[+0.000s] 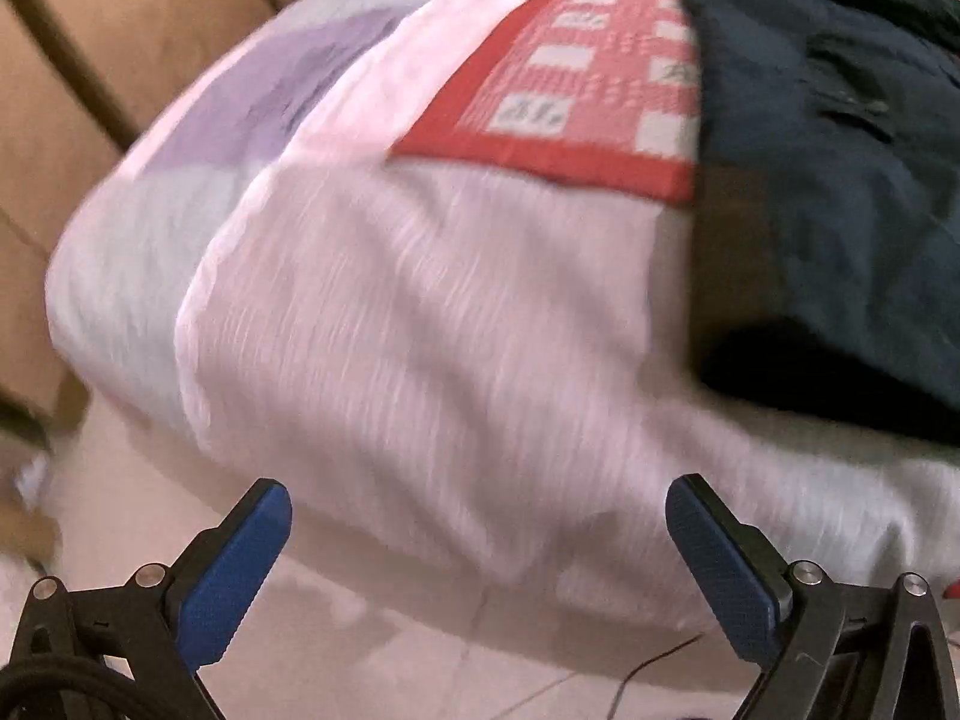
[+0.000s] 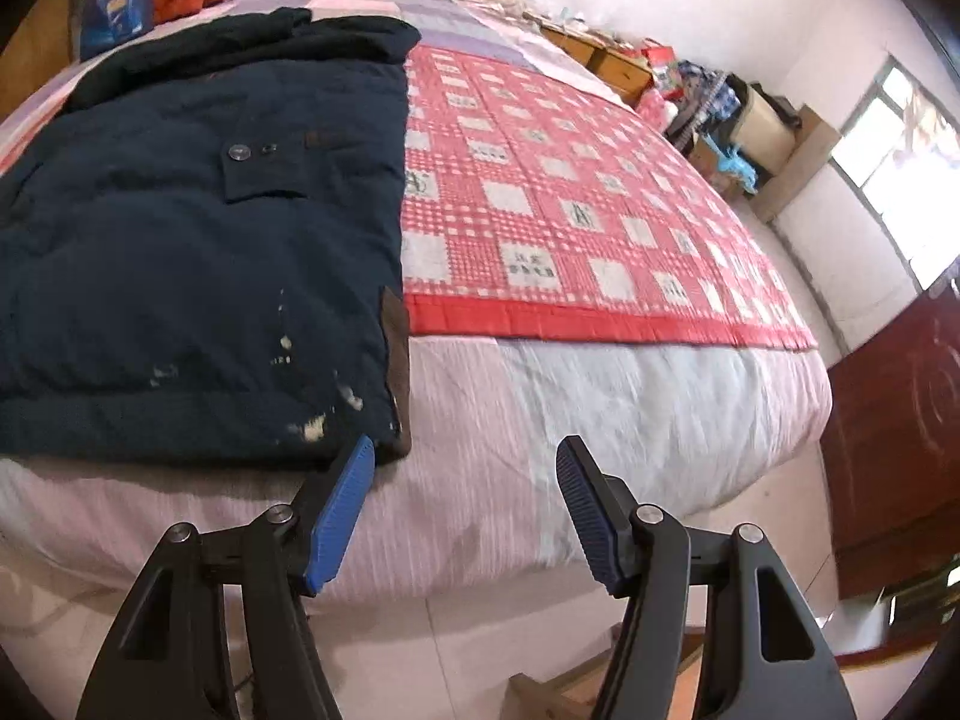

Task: Fold large clothes
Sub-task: 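Grasp the folded jacket edge with the left tool and straighten it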

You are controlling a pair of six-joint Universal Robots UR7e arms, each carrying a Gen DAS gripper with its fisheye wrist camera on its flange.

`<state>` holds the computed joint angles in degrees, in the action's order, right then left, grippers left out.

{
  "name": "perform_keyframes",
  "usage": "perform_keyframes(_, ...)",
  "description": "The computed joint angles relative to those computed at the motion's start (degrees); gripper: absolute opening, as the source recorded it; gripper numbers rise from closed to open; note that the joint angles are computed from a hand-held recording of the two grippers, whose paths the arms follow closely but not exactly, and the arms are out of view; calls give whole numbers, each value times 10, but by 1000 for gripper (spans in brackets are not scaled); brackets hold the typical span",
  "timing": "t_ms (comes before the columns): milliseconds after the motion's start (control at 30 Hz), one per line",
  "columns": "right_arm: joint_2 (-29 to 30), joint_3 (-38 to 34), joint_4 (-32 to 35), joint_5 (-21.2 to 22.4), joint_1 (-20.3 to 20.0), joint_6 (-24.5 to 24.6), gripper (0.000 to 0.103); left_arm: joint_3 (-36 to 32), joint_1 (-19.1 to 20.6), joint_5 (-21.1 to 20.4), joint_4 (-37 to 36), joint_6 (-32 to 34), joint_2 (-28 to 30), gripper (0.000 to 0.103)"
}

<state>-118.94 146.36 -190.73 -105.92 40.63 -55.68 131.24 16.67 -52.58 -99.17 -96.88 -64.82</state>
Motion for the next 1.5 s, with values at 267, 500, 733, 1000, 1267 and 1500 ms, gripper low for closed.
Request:
perform_keyframes(267,-2,11,10,-25,16,38,66,-19,24,69,-87,97,50,103)
perform_keyframes(500,-12,16,-3,-6,7,26,66,-59,46,166,-37,70,64,103)
perform_keyframes(733,-42,36,-55,83,-80,6,66,-67,68,162,-43,73,63,103)
perform_keyframes(1000,-36,53,-37,140,-103,-71,66,-67,72,137,-60,76,83,102)
perform_keyframes(1267,50,-5,-69,142,-84,-7,76,-51,78,149,-82,93,73,101)
perform_keyframes(1500,95,24,-152,138,-23,-100,75,-44,77,138,-227,228,110,82)
